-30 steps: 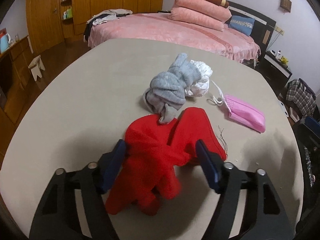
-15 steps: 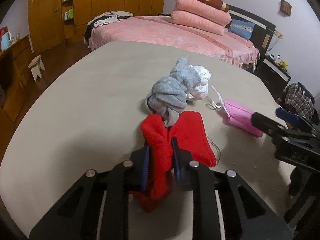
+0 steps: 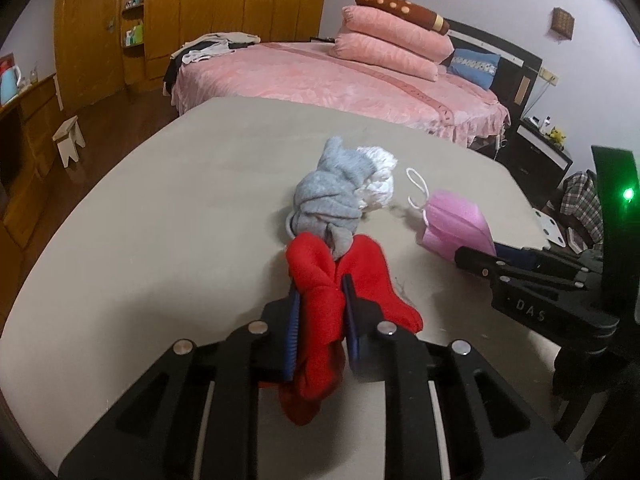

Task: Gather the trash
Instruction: 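Grasp the red glove with the left tool while the right tool grasps the pink mask, then lift the red glove and pink mask and carry them toward the bin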

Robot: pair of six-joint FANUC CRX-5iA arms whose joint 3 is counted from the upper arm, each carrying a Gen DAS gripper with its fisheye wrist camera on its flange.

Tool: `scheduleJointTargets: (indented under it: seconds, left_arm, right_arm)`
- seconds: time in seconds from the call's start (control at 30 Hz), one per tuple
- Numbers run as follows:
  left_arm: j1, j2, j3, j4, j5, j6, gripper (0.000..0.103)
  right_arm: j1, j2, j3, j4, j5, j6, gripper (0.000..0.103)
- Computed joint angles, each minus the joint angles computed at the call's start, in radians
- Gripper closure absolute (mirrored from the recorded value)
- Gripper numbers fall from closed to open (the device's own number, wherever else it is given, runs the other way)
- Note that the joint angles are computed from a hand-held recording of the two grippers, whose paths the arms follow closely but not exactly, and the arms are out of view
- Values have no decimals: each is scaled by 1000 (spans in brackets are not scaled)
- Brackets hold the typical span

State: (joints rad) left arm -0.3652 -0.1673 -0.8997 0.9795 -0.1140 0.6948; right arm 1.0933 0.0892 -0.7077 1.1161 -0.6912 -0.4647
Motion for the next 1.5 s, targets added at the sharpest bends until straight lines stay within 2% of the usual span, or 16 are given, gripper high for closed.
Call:
scheduleJointTargets:
  seconds: [0.37,0.43,0.6,0.7,1.1,1.5]
  left_arm:
    - [-49,-113,-28,-16,-10,20,85]
    - [-59,-132,-27,-46,-14,44,85]
    - [-78,-156,-21,-91,-19,94,85]
    - [-75,-166,-6,-162,-32,155,85]
    - [-112,-209,-12,-180,-39,180,85]
    - [-166,-231,36,-326,-56,316,85]
  right_arm:
    - [68,-111,-59,43,-75,-115,73]
    - [87,-128,-64,40,-99,-125,73]
    - [139,-169,-72,36,-180,-137,73]
    - [161,-194,-80,33,-211,-150,73]
    - [294,-292,-122,-18,-375,-199,73]
    - [445,-379,-151,-64,-581,-255,73]
